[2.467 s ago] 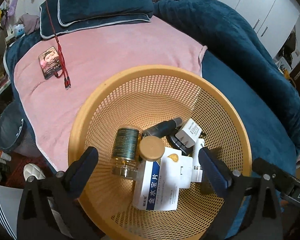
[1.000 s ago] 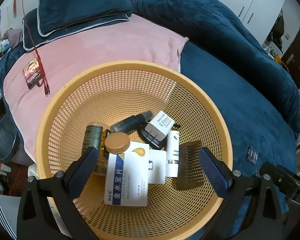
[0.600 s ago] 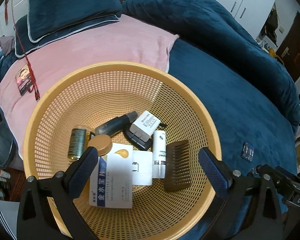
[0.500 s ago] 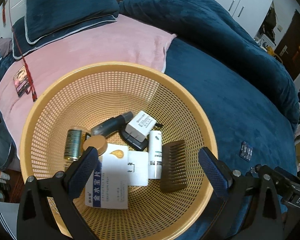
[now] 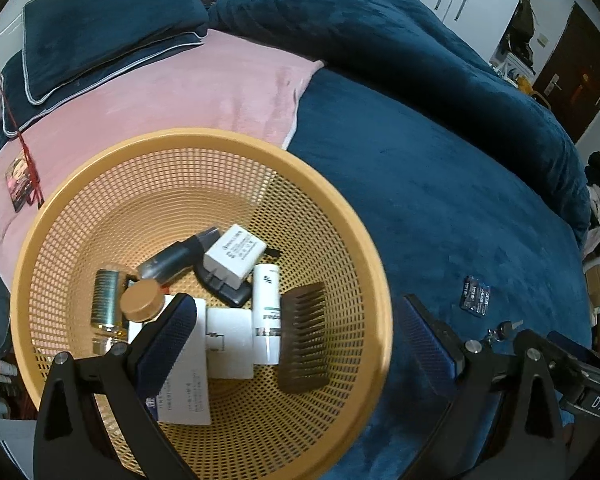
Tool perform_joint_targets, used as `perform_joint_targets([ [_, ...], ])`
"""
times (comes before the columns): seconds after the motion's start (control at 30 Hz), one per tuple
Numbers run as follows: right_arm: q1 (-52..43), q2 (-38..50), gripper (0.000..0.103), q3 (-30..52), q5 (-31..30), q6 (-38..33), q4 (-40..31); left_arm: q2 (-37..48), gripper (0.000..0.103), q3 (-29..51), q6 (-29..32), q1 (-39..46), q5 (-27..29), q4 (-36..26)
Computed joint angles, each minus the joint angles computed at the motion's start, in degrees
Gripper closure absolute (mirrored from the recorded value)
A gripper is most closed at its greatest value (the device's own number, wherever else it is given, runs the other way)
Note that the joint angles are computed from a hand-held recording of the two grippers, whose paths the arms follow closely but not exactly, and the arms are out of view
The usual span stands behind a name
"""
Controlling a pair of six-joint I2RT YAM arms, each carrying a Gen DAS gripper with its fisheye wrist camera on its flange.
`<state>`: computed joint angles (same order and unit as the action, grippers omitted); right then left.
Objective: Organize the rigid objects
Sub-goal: 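Move both open tools back over the batteries and keys on the bedspread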
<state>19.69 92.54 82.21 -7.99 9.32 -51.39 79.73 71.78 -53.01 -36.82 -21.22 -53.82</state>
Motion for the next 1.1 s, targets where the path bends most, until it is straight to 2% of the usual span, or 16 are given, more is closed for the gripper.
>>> perform_joint_targets([
  [1.1,-13.2,2.5,0.0,-1.2,-2.9,-4.0,0.5,14.9,0.002,13.5,7.2,-3.7,1.1,2.7],
])
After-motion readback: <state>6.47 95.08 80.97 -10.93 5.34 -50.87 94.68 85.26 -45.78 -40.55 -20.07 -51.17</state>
